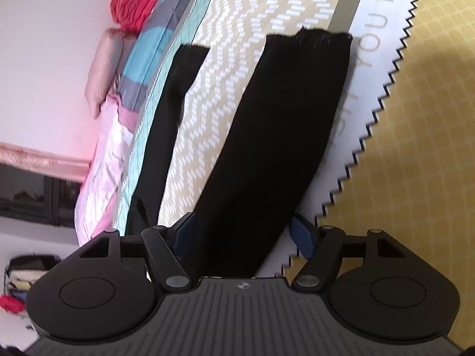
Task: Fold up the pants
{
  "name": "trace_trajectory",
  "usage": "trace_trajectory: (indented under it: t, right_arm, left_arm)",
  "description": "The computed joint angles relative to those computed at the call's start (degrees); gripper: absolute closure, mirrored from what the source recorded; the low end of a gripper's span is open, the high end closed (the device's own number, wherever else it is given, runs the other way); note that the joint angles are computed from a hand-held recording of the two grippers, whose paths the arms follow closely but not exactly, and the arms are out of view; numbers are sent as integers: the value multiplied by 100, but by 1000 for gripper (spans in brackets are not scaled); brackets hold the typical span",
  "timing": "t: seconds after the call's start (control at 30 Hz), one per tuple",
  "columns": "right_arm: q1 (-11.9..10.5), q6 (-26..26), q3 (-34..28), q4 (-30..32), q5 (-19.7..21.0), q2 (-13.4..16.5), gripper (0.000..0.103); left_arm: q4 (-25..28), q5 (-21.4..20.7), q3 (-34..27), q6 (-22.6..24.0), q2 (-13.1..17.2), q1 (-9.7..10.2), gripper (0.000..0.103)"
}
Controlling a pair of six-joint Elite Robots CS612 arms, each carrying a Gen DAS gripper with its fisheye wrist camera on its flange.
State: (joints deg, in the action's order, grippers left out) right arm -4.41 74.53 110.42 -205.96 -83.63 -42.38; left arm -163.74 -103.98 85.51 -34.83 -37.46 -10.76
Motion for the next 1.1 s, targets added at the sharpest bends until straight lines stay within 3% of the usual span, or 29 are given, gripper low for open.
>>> trace_trajectory:
  t: [0.23,0.3,0.37,0.4,0.43,0.53,0.77,0.97,1.1]
  right_arm:
    - [-11,186,50,-150,-63,47,43]
    - [-3,-68,6,225,-94,-28,58]
    - [29,-626,-92,1027,-212,-177,92]
    - [37,-903,-144,1297,-242,-223,92]
    - [44,-1131,-193,1474,-250,-253,92]
    - [62,-1786,-407,2232,-275,-370,94]
    - [-94,-2133,-960,1949,69,-290,95]
    - [-256,-2307,-2219,2628,281,208,95]
    - [-338,-2115,-3218,3305,370,740,95]
  left_arm:
    - [-280,72,105,-169,-23,28,0]
    - [-192,198,92,-120,-51,16,0]
    - [83,310,-5,-37,-45,8,6]
    - [243,421,-64,-37,-32,-4,14]
    - [272,436,-102,-39,-12,1,11]
    - [321,408,-190,-43,8,17,27]
    - [-147,244,-552,210,52,13,30]
    - [423,287,-1712,525,559,-53,33]
    - [1544,415,-2895,546,1129,-83,32]
